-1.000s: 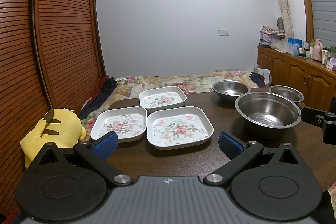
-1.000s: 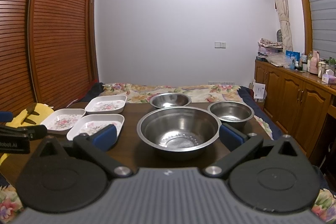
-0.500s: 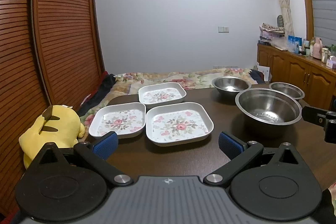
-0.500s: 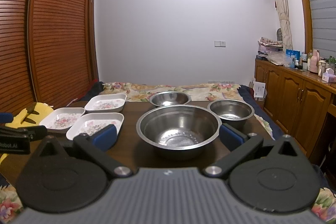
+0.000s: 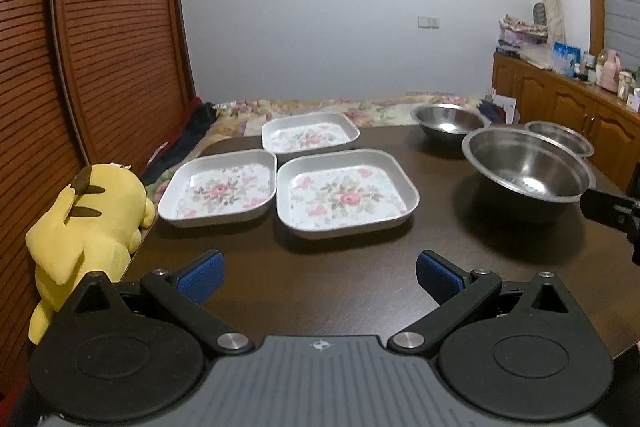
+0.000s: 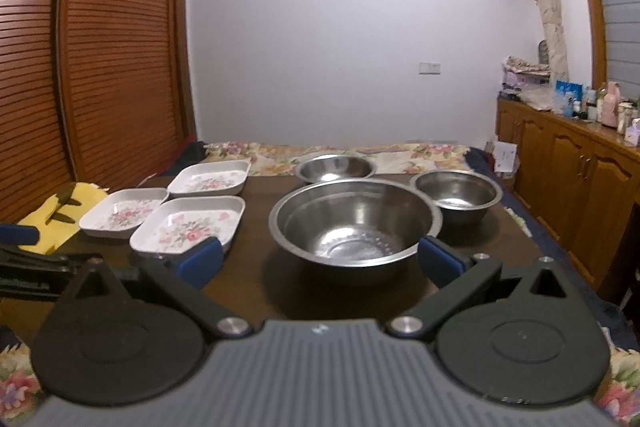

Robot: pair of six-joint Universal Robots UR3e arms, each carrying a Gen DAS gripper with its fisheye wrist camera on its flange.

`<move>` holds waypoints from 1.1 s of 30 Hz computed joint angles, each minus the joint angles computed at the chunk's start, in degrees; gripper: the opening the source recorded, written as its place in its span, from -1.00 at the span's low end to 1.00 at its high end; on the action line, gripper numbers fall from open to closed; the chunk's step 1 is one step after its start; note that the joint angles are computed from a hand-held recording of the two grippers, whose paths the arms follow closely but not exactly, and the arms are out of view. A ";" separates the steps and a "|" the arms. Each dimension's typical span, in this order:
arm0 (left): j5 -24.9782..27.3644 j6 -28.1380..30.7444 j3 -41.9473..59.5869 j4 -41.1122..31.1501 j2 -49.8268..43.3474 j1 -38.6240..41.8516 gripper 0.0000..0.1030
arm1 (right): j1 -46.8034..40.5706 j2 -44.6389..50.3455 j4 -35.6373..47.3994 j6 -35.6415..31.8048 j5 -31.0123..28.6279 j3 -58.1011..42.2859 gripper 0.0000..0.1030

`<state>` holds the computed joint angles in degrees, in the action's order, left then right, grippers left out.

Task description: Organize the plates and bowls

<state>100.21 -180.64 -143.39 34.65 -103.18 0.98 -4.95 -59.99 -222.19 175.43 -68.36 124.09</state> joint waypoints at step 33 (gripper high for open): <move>-23.79 7.69 1.67 2.31 -4.52 22.77 0.74 | 11.65 11.12 26.49 -5.99 2.53 -31.80 0.42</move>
